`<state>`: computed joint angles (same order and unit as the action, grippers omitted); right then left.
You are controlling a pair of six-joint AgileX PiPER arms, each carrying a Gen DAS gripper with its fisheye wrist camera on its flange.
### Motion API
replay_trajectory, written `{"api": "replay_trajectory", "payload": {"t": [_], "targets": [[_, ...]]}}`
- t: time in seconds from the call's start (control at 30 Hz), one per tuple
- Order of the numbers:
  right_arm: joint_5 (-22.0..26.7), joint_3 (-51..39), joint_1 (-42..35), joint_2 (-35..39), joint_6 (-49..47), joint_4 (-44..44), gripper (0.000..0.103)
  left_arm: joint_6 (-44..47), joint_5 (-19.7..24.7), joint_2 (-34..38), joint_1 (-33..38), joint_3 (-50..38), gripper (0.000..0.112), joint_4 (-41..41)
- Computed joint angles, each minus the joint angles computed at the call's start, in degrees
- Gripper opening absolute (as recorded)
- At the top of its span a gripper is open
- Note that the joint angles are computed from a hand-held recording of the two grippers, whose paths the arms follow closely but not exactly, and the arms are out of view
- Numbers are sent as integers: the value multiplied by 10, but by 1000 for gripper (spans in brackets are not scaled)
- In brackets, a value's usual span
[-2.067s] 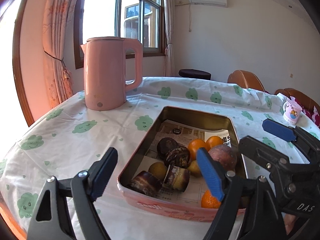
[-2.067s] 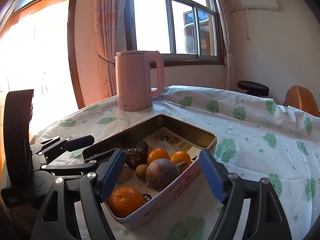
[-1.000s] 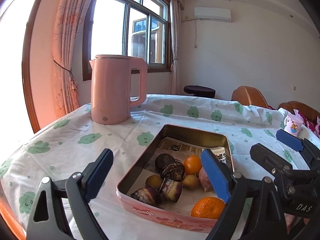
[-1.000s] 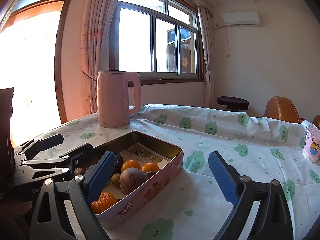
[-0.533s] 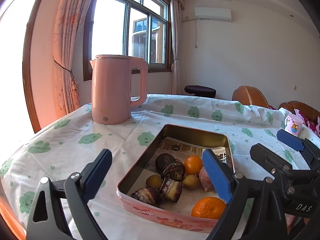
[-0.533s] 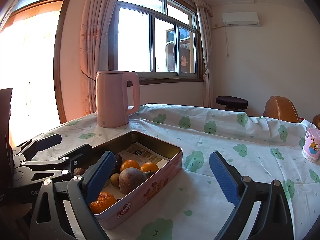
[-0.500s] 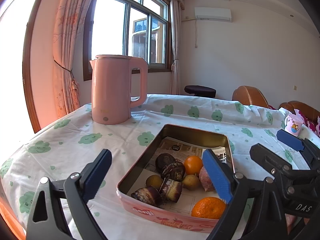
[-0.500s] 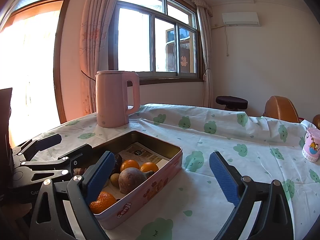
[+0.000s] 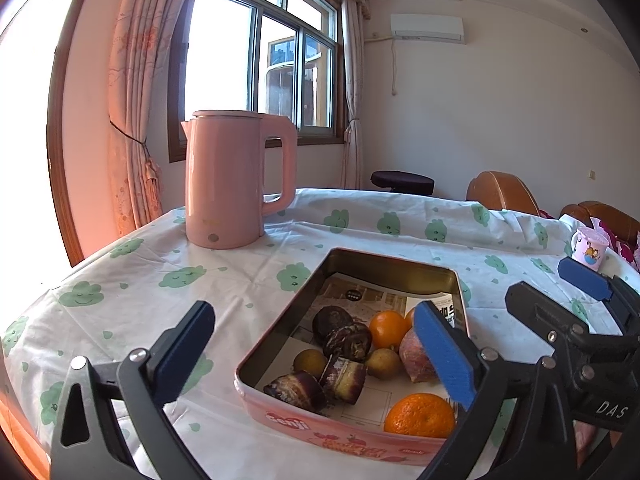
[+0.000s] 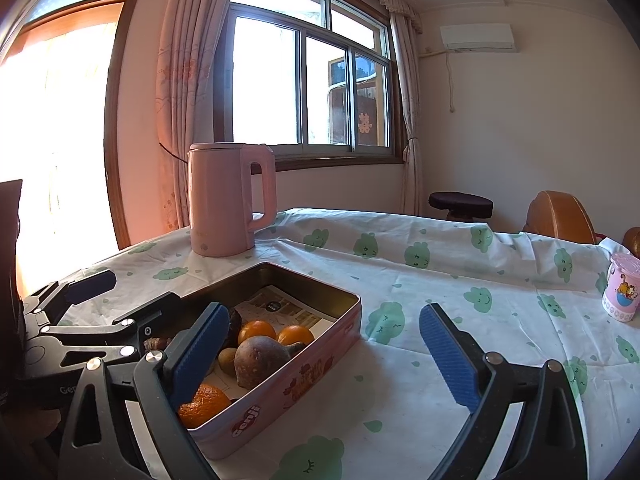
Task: Organize fruits
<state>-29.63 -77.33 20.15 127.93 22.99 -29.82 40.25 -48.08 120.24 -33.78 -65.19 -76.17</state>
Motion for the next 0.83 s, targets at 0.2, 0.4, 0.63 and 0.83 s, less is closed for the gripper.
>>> {"api": "replay_trajectory", "payload": {"t": [0.2, 0.4, 0.63, 0.83], "targets": [[1, 0, 1, -1, 0, 2, 97, 16, -4, 4, -3, -7, 102, -14], [4, -1, 1, 0, 2, 1, 97, 50, -4, 13, -5, -25, 102, -45], [7, -5, 2, 2, 4, 0, 97, 71, 2, 20, -4, -37, 102, -61], [3, -3, 1, 2, 3, 3, 98, 72, -2, 22, -6, -40, 102, -66]]}}
